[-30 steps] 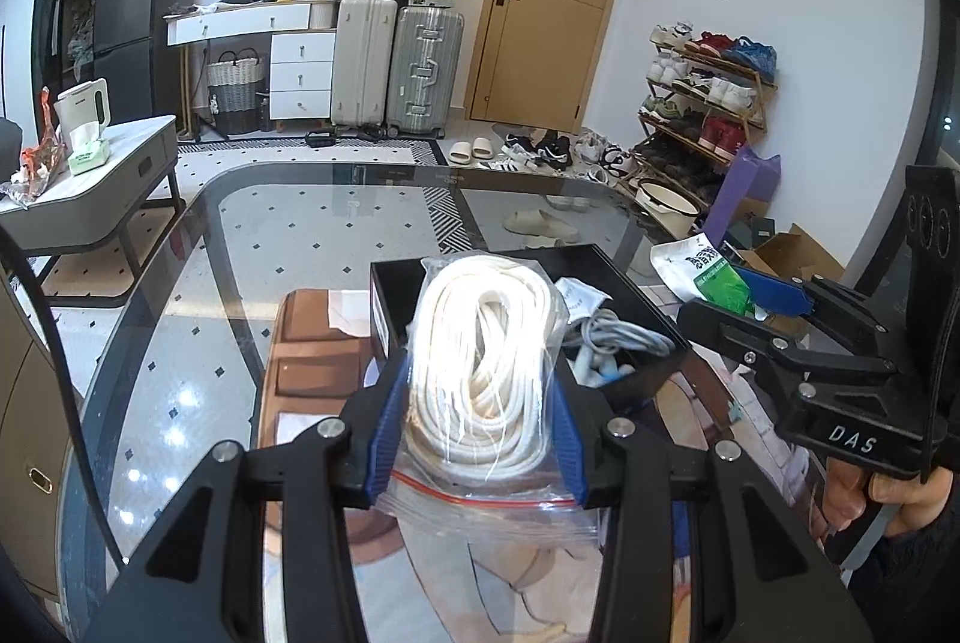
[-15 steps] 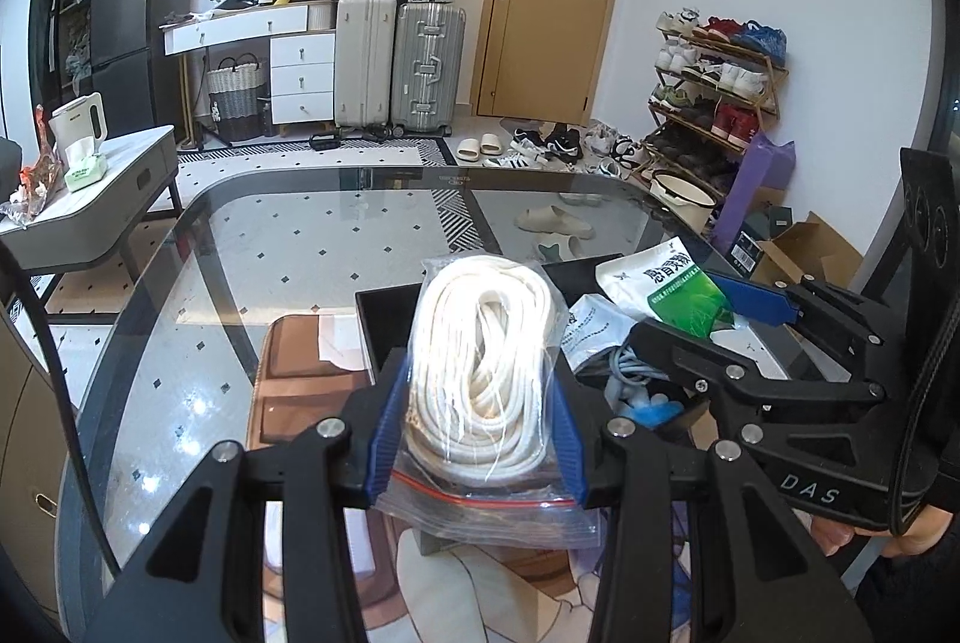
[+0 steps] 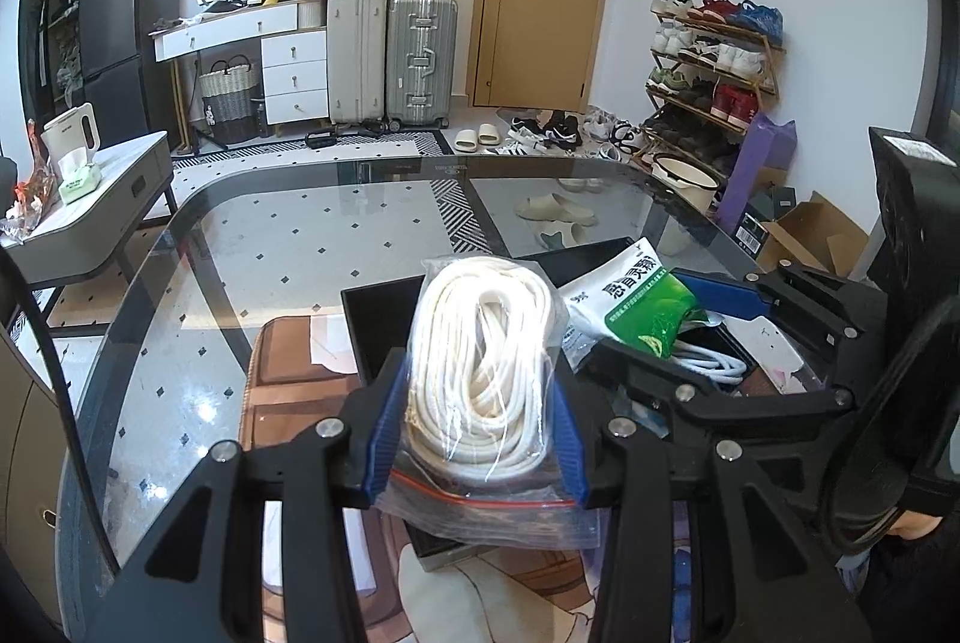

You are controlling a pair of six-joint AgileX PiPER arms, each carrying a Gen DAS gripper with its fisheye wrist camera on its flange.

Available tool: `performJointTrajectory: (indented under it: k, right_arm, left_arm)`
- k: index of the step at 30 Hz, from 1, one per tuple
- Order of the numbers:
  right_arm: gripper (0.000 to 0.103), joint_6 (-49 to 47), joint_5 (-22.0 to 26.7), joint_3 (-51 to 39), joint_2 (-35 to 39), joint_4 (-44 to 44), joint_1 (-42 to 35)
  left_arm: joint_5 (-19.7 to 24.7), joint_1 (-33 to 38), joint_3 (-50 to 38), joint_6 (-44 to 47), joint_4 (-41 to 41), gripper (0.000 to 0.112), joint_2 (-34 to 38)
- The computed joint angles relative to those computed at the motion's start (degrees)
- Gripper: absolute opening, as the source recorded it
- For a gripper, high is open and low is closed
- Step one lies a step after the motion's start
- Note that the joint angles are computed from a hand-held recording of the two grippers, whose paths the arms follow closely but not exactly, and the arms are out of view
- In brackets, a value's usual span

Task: Organize soft objects
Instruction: 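Lift the rope bag and medicine packet and carry both over the black box, then lower both items into the box and open both grippers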

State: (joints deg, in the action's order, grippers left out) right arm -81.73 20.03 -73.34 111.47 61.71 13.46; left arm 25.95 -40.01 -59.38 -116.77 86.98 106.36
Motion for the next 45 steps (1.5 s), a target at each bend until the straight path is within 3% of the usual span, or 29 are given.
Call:
performJointTrajectory:
  k: [4, 9, 14, 25, 30, 34, 41, 45]
  right_arm:
    - [0.061, 0.57, -0.59, -0.4, 0.58, -1.1, 0.42]
    - [0.06, 8.29, 4.58, -4.02, 2.5, -7.06, -1.01]
    - [0.06, 11.69, 4.59, -4.18, 2.17, -9.89, -0.65]
    - [0.06, 29.06, 2.76, -1.32, -1.41, -24.68, 1.86]
    - [0.06, 35.19, 1.9, 1.78, -4.04, -29.9, 2.77]
    - [0.06, 33.91, 1.74, 3.78, -5.65, -28.96, 2.98]
    - [0.064, 21.31, 3.06, 5.36, -6.45, -18.78, 0.96]
    - [0.069, 12.32, 3.08, 7.37, -8.02, -11.99, -0.29]
  left_arm:
    - [-0.31, 0.13, 0.08, -0.22, 0.36, 0.043, 0.21]
    - [-0.62, 0.08, -0.43, 0.63, -0.35, 0.043, 0.76]
    - [-0.86, 0.1, -0.43, 0.55, 0.1, 0.043, 0.94]
    - [-3.42, 0.3, 2.01, -0.93, 3.15, 0.043, -0.91]
    - [-4.03, -0.24, 2.6, 3.08, 0.0, 0.043, -2.09]
    - [-3.74, -0.82, 3.29, 3.96, -0.8, 0.044, -2.74]
    - [-3.33, -1.51, 2.66, 6.5, -2.95, 0.047, -2.59]
    - [-4.22, -1.41, 4.24, 3.11, 0.34, 0.057, -3.75]
